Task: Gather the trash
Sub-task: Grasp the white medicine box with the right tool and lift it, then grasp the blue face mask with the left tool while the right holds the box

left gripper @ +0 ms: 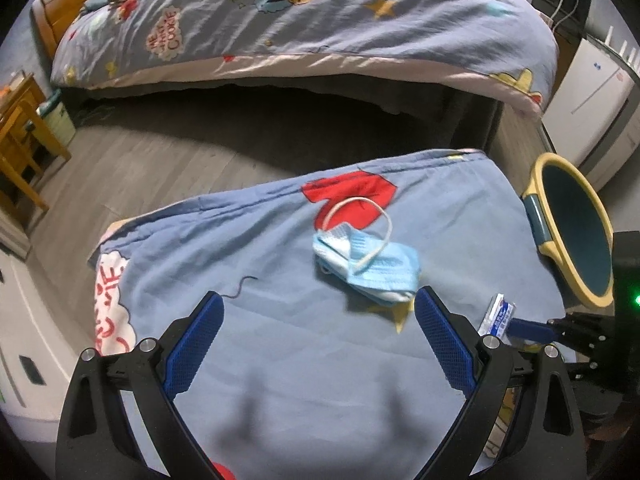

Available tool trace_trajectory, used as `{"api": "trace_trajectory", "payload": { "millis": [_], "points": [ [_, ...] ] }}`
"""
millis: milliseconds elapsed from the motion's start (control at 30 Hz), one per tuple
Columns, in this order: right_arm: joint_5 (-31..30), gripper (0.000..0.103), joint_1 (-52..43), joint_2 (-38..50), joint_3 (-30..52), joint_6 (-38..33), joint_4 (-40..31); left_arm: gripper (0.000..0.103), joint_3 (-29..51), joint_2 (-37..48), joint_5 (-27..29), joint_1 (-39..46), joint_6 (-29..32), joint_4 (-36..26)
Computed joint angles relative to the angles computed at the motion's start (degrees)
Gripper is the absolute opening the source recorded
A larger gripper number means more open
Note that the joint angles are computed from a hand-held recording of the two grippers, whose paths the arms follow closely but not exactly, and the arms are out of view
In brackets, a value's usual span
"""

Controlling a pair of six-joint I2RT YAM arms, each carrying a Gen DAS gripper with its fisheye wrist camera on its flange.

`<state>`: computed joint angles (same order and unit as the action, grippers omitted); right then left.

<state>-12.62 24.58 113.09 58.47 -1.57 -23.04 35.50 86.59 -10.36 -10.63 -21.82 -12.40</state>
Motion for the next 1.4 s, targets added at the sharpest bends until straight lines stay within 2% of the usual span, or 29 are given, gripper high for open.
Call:
{"api": "trace_trajectory", "payload": {
  "millis": [167,233,300,500,833,933,967,1067,1133,1167,1200,1300,1400],
  "points": [
    [1.84,0.044,2.57,1.56,1.6,2.55,2.14,0.095,-0.29,0.27,1.36,2.97,0.97,0.84],
    [4.38,0.039,4.14,1.56,1.32,1.51,3.08,0.095,-0.2,0.74,1.71,3.76,1.25,1.11],
    [8.31,0.028,5.63,1.06,0.36,-0.39,4.07,0.095,0.25,1.6,2.18,4.17,1.06,1.24],
    [5.58,0.021,1.85,-0.02,1.36,-0.4,1.97,0.095,2.32,5.67,2.87,2.81,-0.94,2.03],
    [1.78,0.02,-4.48,-1.23,3.51,-0.62,0.58,0.095,8.46,17.45,0.04,-1.2,-5.93,6.7],
    [1.44,0.02,-5.5,-1.2,3.76,-1.62,0.41,0.093,9.84,20.8,1.44,-1.13,-6.59,7.94],
    [1.46,0.02,-5.57,-1.09,4.38,-1.79,-0.12,0.088,10.16,21.77,1.62,-1.33,-6.34,8.31],
    [1.41,0.02,-6.13,-1.09,5.26,-2.83,-1.08,0.06,10.28,22.87,4.13,-1.0,-5.39,9.67],
    [1.62,0.02,-6.12,-1.28,4.99,-2.89,-0.71,0.05,10.41,22.5,3.62,-1.7,-4.91,9.66],
    [1.59,0.02,-6.14,-1.41,5.04,-2.97,-0.66,0.036,10.3,22.13,3.69,-1.95,-4.32,9.81],
    [1.55,0.02,-6.01,-1.59,4.91,-2.79,-0.49,0.029,10.04,21.56,3.67,-2.33,-3.72,10.12],
    [1.08,0.02,-6.17,-2.12,4.73,-3.02,-0.57,0.02,9.24,20.04,2.86,-3.43,-2.46,10.71],
    [1.04,0.02,-6.24,-3.03,4.22,-3.38,-0.71,0.018,8.04,18.07,1.97,-4.28,-1.85,11.09]
  ]
}}
